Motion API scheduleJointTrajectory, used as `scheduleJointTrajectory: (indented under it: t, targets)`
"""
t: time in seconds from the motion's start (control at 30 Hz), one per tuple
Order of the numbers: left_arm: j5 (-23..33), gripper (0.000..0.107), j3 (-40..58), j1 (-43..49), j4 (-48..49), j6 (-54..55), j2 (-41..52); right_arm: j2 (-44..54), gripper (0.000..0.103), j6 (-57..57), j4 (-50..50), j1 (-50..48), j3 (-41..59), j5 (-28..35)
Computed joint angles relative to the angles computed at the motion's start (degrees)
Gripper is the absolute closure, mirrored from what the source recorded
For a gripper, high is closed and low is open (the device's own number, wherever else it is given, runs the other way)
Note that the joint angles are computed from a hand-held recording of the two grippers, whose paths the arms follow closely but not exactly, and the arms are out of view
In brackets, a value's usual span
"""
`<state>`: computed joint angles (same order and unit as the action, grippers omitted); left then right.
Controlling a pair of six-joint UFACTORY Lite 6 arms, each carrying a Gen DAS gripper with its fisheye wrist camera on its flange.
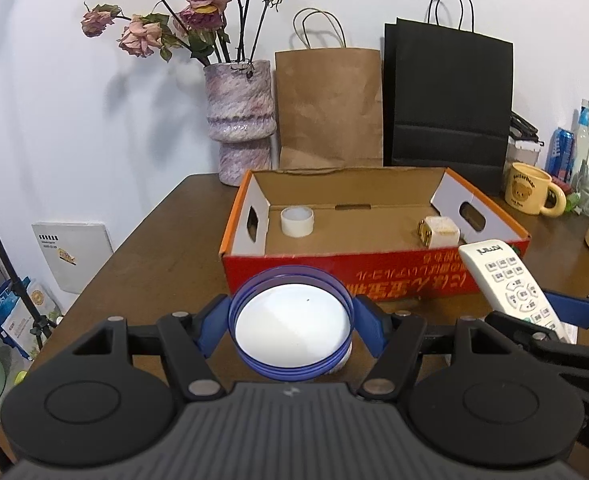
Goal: Organize rigid objects
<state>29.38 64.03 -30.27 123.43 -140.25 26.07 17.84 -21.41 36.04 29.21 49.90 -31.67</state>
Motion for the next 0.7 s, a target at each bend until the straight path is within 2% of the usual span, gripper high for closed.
scheduleJointTrajectory:
  t: [0.3,0.7]
  targets:
    - [-1.48,0.038,10.17,0.49,-5.13,5.6,5.82,4.96,0.058,2.49,-6.57,-4.27,7.92,2.41]
    - [-3.65,0.038,27.64,1.98,-16.27,17.43,15.76,13.97,0.058,1.88,-9.28,-8.72,22.7,7.01]
